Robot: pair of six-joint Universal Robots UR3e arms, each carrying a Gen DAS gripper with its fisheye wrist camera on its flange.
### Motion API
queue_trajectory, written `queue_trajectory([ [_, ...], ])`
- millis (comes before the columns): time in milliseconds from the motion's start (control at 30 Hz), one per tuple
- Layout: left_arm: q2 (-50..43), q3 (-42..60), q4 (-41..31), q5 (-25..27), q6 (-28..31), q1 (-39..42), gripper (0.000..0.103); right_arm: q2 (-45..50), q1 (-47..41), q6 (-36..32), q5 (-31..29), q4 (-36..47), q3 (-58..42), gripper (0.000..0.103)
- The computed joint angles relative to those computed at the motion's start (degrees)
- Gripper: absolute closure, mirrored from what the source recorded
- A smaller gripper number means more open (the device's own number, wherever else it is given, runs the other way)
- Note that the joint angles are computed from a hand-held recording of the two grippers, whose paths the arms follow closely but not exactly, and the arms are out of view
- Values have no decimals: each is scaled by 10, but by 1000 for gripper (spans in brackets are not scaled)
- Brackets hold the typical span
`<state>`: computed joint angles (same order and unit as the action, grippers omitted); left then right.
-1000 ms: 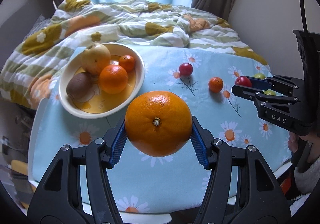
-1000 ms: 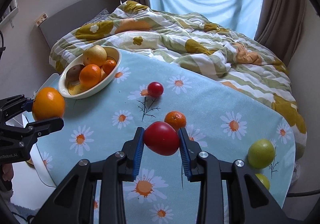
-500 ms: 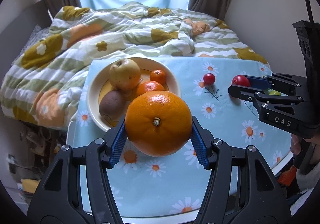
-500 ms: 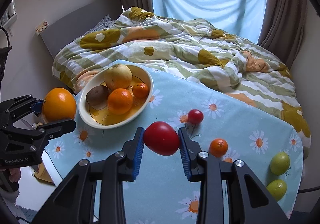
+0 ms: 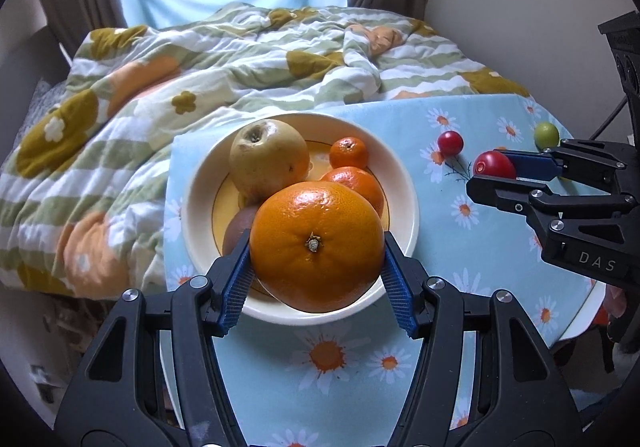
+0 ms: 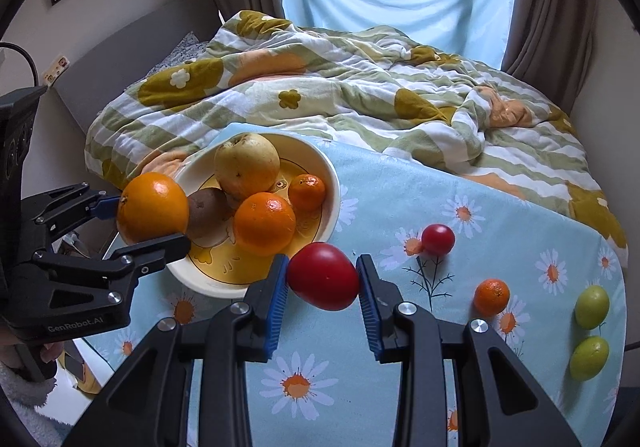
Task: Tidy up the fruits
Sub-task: 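Carry the orange into the bowl and open the left tool while the right holds the plum, then lower the red plum into the bowl and open the right tool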
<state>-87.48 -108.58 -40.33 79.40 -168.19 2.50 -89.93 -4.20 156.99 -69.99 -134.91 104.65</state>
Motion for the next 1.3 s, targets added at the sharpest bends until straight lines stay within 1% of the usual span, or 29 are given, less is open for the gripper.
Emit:
queue_trajectory([
  [233,-46,-2,29,-1,52,-2,37,28,23,53,-32,-35,-1,71],
  [367,-61,-7,44,12,63,-10,37,37,31,72,-46,-48,-1,71],
  [500,-66,0,34,4,69,-8,36,37,33,90,-56,-54,1,71],
  [533,-64,1,32,1,70,-7,33,35,31,92,-57,-54,1,71],
  [567,-59,-2,38,1,68,-7,27,32,30,94,-57,-52,2,71],
  [600,-52,-6,45,-1,66,-7,2,30,28,96,-57,-50,1,71],
  [633,-43,-12,52,-10,67,-3,0,28,26,96,-57,-48,1,71],
  [700,-31,-11,49,-21,65,0,0,24,22,94,-58,-43,-1,72],
  [833,-25,0,35,-3,53,-8,0,21,16,88,-55,-34,-4,72],
  [967,-15,3,20,12,24,-11,0,20,5,62,-36,-19,-14,72],
  [1300,30,6,-28,44,-44,-12,0,70,2,3,20,44,-105,71],
])
